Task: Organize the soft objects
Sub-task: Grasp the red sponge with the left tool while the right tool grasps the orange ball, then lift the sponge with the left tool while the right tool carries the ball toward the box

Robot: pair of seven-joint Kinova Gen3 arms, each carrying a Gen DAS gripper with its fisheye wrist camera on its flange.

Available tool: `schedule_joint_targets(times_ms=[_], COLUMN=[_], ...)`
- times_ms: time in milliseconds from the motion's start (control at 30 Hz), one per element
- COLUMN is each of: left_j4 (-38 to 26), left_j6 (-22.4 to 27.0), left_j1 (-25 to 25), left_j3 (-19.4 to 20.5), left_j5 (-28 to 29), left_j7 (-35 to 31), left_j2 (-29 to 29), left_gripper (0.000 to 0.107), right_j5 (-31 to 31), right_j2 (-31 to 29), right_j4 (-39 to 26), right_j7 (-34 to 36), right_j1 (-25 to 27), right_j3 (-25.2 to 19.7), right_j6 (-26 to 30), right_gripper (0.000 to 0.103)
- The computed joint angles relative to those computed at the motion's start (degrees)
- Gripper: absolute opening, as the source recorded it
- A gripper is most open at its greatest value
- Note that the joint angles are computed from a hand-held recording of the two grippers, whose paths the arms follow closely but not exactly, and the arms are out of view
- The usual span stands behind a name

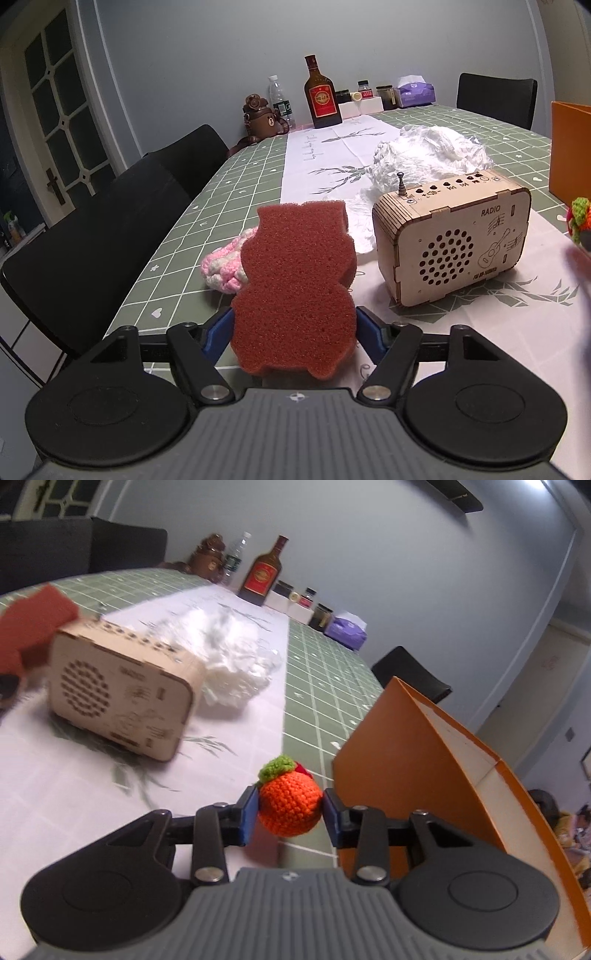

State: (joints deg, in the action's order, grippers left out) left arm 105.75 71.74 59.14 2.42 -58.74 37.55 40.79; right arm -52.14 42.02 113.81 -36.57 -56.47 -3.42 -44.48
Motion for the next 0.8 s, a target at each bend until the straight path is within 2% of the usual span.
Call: schedule_joint_targets(times_ms=[133, 233, 400, 500, 800], left_j4=[-0.04, -0.48, -1.37, -2.24, -4.96], left_j6=[1.11, 3.52, 7.12, 9.20, 13.37], left_j1=[1.15, 2.55, 5.01, 6.48, 11.12], left_j3=[0.08, 0.36, 1.53, 2.42, 3.91], left_j5=[0.57, 1.06, 1.65, 1.80, -0.02], left_j7=[1.85, 2.98, 5.18, 5.51, 7.45], left_j2=[-0.41, -0.42, -1.21, -1.49, -1.87], left_gripper=[0.072, 0.071, 0.070, 0.070, 0.070], right_j5=[5.00, 9.91, 19.09, 23.34, 30.74], right_j2=[-2.62, -4.82, -8.23, -9.73, -13.53], right_j4=[3.10, 4.92, 8.78, 11.44, 19.06], right_j7=[-4.84, -9.41, -18.95, -23.53, -31.69], right_j1=[2.22, 4.33, 7.57, 8.18, 9.50], right_j3=[-2.03, -2.88, -4.54, -4.80, -6.04], right_j6=[2.07, 5.17, 7.33, 6.50, 1.89], right_gripper=[0.037, 0.037, 0.037, 0.037, 0.037])
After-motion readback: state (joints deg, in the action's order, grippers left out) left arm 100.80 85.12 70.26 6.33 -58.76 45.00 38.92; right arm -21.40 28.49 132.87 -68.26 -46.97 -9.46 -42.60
